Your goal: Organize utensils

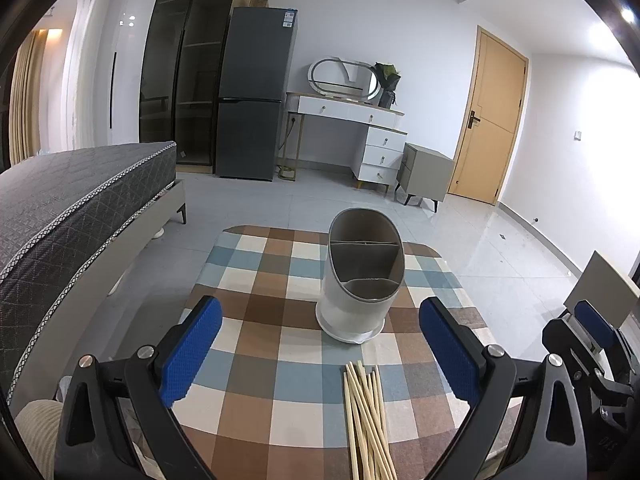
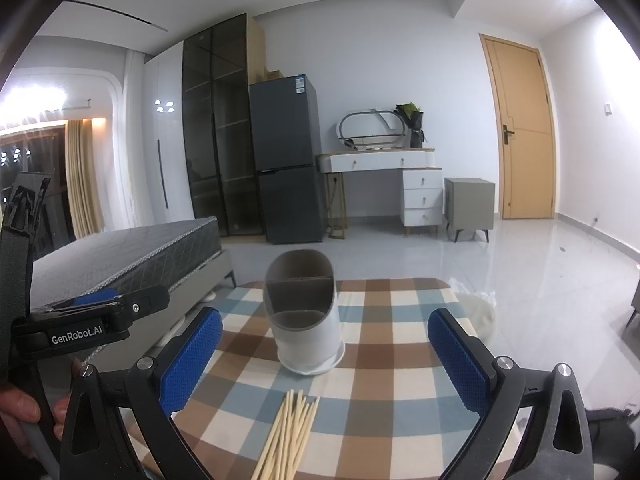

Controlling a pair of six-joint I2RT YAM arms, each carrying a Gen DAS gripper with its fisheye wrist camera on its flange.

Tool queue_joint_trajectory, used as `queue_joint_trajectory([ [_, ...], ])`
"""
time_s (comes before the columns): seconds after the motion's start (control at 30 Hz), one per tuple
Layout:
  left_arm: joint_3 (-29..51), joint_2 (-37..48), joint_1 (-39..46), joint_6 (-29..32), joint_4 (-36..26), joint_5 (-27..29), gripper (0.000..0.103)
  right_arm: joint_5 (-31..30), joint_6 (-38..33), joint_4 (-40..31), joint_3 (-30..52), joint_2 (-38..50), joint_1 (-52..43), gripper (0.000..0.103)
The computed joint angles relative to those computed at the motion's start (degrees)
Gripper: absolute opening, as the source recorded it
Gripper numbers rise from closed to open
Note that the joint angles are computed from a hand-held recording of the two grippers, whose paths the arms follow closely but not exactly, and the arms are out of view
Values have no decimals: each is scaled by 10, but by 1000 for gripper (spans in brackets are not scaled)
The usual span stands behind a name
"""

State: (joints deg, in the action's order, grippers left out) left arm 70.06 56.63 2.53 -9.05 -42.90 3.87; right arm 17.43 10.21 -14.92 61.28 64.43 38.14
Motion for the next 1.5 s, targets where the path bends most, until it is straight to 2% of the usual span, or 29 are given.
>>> queue_joint_trajectory([
  [0.87, 1, 1, 4, 3, -5, 6, 96, 4, 1, -9, 6, 0, 3, 103],
  [1.1, 10, 25, 6, 1, -22, 8, 96, 4, 14, -36, 30, 30, 3, 103],
  [1.27, 28, 66, 23, -5, -49, 15, 96, -28, 28, -81, 62, 77, -7, 103],
  [1.43, 54, 129, 36, -8, -84, -13, 96, -63, 25, -132, 100, 146, -17, 95],
  [1.5, 68, 164, 56, -16, -104, -4, 96, -80, 24, -161, 124, 183, -23, 86],
])
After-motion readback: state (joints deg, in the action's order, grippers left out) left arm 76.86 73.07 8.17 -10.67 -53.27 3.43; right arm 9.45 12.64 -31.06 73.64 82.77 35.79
